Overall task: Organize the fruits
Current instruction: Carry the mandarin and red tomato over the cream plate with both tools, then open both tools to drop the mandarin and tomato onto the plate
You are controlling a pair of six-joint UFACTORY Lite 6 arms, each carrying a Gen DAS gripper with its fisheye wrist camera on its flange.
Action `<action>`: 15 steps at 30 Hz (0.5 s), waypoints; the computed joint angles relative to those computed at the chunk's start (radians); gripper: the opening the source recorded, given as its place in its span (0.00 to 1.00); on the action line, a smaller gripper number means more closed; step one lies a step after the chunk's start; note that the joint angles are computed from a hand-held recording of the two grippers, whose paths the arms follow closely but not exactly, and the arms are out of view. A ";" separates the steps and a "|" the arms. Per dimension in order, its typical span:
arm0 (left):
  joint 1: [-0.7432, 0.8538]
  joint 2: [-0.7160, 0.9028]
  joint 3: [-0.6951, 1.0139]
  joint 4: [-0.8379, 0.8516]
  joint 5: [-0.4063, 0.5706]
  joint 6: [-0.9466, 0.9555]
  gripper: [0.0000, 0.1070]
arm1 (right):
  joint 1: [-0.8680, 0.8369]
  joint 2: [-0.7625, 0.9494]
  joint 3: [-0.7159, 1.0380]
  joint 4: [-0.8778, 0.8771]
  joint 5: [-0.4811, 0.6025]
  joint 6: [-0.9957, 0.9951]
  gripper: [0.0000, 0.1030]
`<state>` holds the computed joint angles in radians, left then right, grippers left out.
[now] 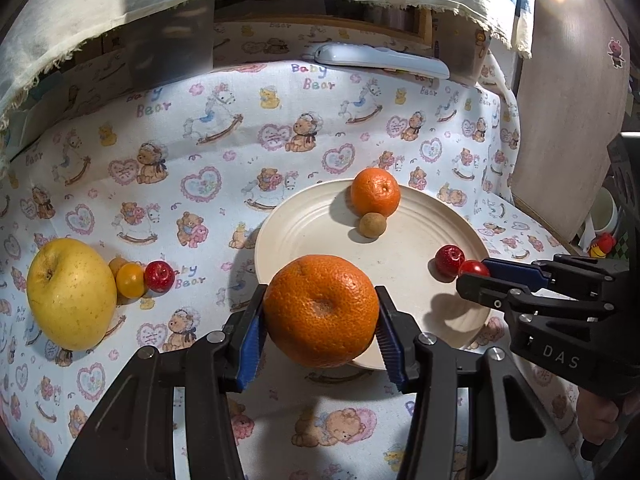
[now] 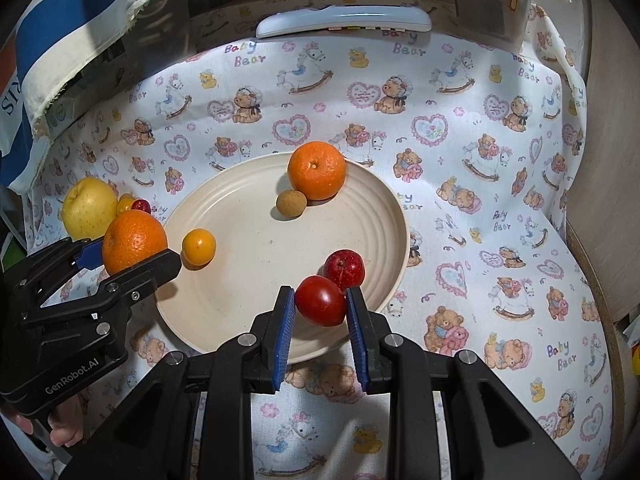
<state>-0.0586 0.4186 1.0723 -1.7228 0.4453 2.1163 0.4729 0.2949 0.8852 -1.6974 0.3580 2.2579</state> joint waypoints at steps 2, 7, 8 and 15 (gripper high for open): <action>-0.002 0.000 -0.002 -0.011 -0.001 0.015 0.46 | 0.001 0.000 0.001 0.005 -0.001 -0.005 0.27; -0.002 0.005 0.006 0.023 -0.003 -0.019 0.46 | 0.003 -0.010 -0.001 0.024 -0.012 -0.024 0.27; 0.000 0.007 0.012 0.050 -0.001 -0.048 0.46 | 0.004 -0.012 -0.002 0.026 -0.014 -0.024 0.27; -0.032 0.004 0.059 0.335 0.025 -0.301 0.46 | 0.000 -0.068 -0.040 0.016 0.006 0.020 0.30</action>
<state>-0.0909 0.4225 1.1318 -1.3882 0.4699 1.8151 0.4725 0.2267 0.8456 -1.6810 0.3637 2.2783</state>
